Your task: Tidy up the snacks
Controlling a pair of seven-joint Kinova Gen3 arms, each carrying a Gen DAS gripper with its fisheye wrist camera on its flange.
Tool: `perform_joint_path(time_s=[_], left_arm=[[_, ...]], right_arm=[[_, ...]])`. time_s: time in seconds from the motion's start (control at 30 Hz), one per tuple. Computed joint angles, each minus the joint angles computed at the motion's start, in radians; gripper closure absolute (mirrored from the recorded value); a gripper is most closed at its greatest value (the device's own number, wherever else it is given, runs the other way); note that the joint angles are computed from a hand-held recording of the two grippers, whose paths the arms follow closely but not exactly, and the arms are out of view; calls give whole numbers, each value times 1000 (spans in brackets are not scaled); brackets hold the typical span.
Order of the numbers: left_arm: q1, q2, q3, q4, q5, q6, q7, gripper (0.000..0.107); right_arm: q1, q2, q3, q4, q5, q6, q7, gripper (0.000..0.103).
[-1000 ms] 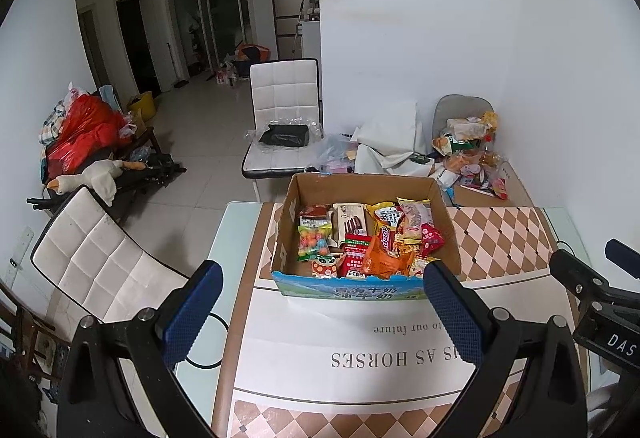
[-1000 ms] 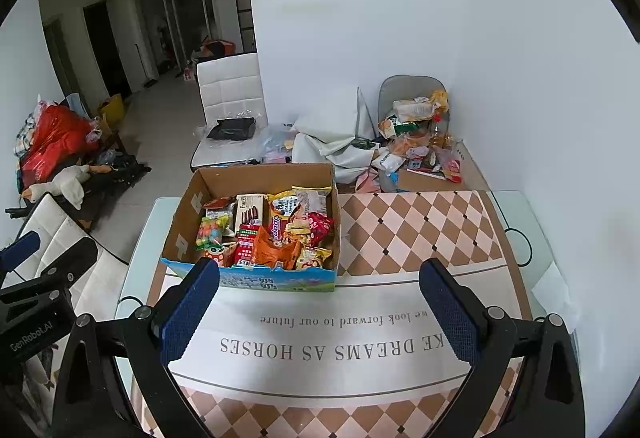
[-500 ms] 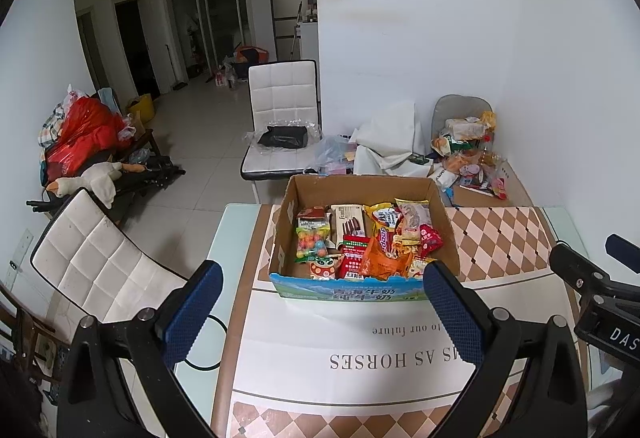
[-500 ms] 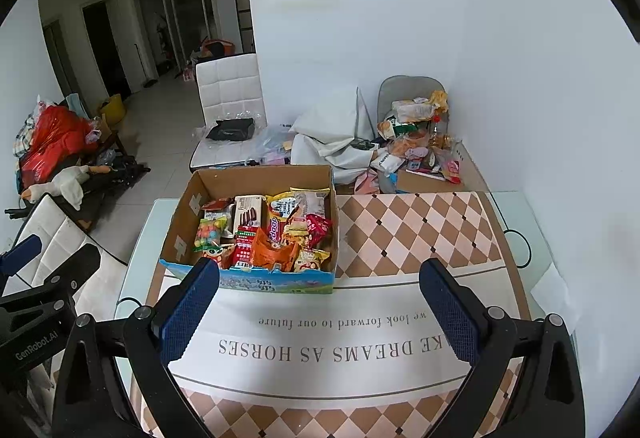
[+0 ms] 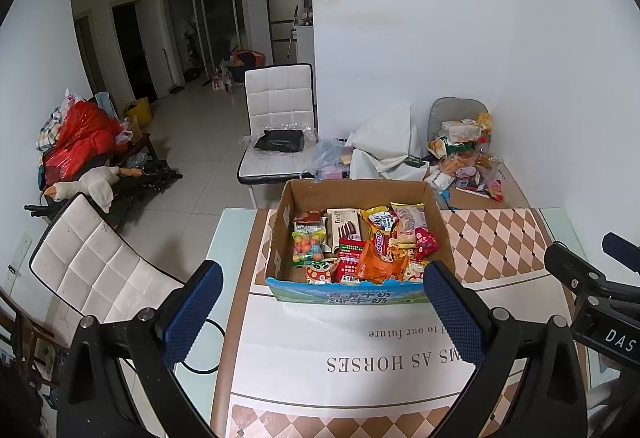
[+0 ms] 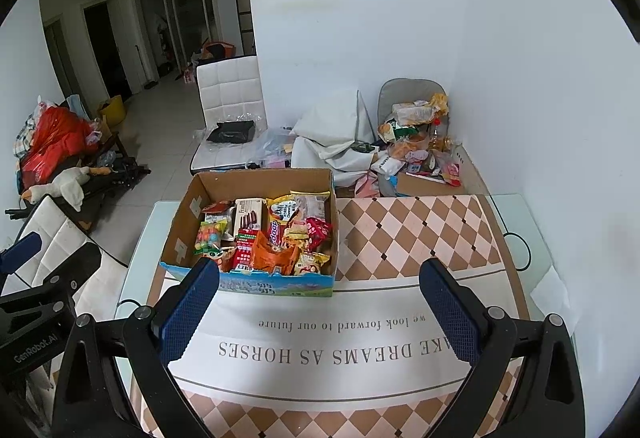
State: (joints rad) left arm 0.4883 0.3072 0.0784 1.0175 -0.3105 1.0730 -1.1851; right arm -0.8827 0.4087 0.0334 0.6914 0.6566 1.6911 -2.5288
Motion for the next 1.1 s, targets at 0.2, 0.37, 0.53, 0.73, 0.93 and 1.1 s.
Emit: perform_joint_path(time_s=[0.2, 0.37, 0.53, 0.73, 0.93, 1.1], left_arm=[[-11, -1, 3, -6, 19, 0, -20, 5], [-11, -1, 2, -6, 20, 0, -21, 5], [-11, -1, 2, -6, 21, -1, -23, 5], [-11, -1, 2, -5, 21, -2, -23, 5], [-12, -4, 2, -1, 22, -7, -22, 5], [-11, -4, 3, -3, 21, -8, -22, 5]], right_arm=[[2, 0, 4, -12, 4, 5, 12, 1], [2, -1, 4, -11, 1, 5, 13, 1], [3, -7, 2, -6, 3, 3, 11, 1], [-4, -17, -1, 2, 13, 4, 8, 1], [-5, -24, -7, 11, 20, 2, 6, 1], [-6, -23, -9, 9, 21, 3, 4, 1]])
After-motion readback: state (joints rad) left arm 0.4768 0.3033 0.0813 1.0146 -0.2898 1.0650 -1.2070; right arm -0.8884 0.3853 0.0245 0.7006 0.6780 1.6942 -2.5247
